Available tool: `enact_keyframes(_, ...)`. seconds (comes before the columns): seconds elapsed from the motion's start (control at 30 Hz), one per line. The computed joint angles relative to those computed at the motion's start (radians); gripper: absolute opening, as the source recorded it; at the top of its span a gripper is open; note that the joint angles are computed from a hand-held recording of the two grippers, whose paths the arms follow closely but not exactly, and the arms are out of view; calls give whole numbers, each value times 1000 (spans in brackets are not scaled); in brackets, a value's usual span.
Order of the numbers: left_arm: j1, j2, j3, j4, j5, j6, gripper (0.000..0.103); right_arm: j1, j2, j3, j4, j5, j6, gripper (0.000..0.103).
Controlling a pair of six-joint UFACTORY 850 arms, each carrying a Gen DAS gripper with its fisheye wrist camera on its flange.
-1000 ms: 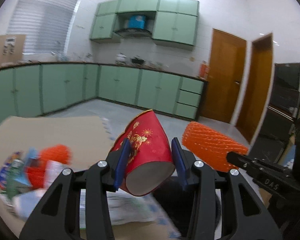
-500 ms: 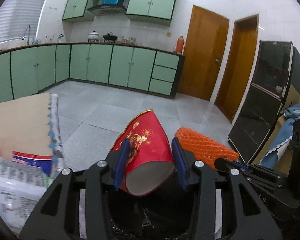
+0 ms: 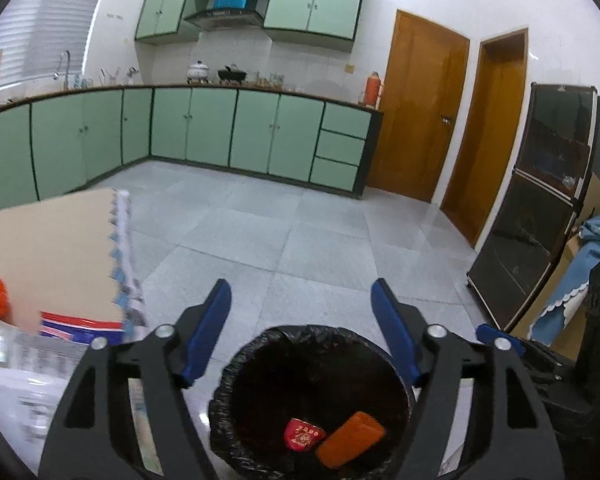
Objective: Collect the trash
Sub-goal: 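Drop the red cup and orange net into the black bin with both grippers, then move both tools back over the table toward the remaining trash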
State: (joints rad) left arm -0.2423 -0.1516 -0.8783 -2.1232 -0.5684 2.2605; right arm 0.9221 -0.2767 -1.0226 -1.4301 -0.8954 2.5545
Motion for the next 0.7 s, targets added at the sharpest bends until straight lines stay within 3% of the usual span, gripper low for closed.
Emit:
enact_keyframes(0.13,69,77,47,-10,-24,22,80,27,-19,-58,-38,-30,-45,90)
enact_keyframes(0.33,212,173,100,-48,-3,55,84,56,-84,-179,-125,-4,-90,96)
enact_keyframes(0.7,429,262,160,-186,81,241,85,85,-299,-485,-156,174,-268,97)
